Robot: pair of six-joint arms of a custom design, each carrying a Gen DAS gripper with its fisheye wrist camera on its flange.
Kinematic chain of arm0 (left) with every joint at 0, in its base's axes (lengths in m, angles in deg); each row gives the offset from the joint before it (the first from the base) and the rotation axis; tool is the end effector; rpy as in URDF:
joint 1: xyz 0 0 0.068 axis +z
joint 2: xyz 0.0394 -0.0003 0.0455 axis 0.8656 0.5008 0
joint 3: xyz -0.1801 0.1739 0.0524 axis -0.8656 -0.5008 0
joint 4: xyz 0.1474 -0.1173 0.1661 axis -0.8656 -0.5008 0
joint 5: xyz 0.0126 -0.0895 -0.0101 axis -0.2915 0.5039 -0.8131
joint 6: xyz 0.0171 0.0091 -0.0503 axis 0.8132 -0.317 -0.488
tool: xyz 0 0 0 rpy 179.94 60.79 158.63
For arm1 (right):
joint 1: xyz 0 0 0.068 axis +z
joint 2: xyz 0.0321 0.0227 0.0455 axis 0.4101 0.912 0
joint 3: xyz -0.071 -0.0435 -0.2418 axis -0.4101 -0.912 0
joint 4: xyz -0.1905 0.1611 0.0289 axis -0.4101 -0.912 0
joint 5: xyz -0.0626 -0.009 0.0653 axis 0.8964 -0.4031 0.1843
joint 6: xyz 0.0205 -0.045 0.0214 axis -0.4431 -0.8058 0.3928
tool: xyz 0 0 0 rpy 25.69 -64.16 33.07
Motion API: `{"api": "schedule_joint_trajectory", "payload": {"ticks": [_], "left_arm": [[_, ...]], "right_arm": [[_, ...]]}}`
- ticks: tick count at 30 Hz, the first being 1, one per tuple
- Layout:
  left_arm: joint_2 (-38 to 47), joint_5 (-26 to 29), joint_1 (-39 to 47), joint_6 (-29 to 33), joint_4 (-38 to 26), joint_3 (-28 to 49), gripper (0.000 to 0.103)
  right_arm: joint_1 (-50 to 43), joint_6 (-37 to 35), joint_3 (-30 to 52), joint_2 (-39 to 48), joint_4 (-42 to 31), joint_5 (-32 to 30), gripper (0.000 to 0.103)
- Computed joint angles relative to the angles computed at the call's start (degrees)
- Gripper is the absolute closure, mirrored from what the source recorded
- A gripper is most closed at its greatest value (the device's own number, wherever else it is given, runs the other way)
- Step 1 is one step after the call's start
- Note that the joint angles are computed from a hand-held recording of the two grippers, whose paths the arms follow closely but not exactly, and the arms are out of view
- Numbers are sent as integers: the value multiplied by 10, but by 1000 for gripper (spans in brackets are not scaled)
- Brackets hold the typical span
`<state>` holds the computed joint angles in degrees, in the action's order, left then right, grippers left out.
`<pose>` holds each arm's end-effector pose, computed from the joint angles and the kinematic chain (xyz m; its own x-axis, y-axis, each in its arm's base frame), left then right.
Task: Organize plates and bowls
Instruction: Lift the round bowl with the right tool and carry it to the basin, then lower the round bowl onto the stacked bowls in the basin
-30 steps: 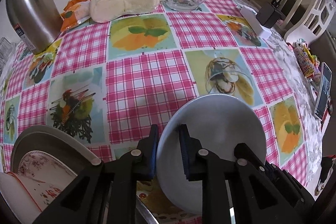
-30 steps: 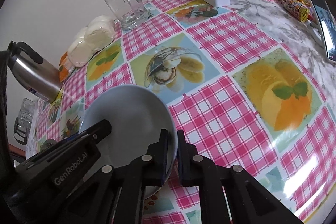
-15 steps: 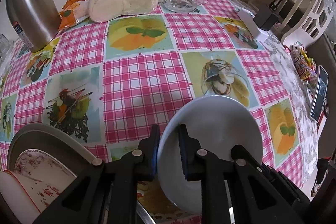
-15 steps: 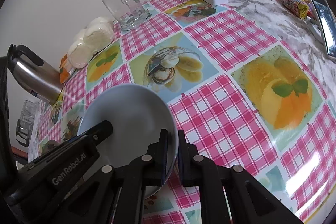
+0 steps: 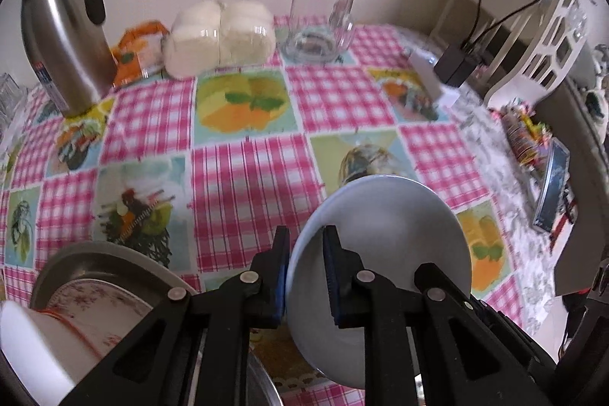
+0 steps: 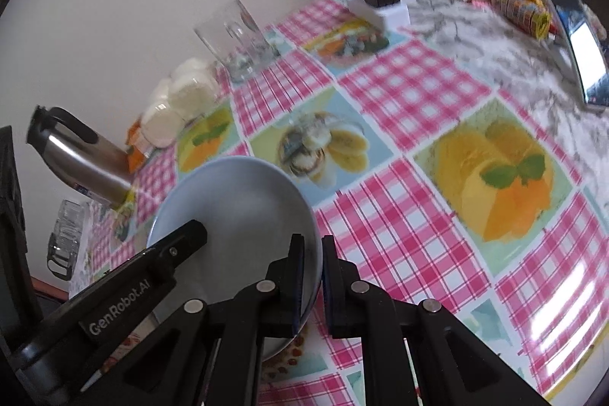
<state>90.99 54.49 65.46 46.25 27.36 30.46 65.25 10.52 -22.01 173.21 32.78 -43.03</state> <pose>0.3459 0.0204 0.1825 -0.8232 0.3152 -0.4722 0.4301 0.8891 -0.1563 0.2448 0.1942 0.1743 -0.5977 0.6656 -0.4469 0.5452 0.7461 0.3821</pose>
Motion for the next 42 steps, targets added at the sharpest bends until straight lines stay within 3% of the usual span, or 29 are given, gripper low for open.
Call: {"api": "schedule_joint_trajectory", "payload": {"ticks": [10, 19, 31, 42], "left_arm": [[-75, 64, 49, 19, -56, 27, 85], [-91, 105, 107, 37, -96, 61, 85], [-60, 151, 193, 63, -159, 124, 85], [13, 168, 272, 91, -218, 204, 85]], "right_arm": [[39, -6, 61, -42, -67, 75, 93], [82, -13, 135, -29, -109, 121, 93], [122, -38, 230, 31, -129, 141, 93], [147, -63, 330, 116, -135, 120, 93]]}}
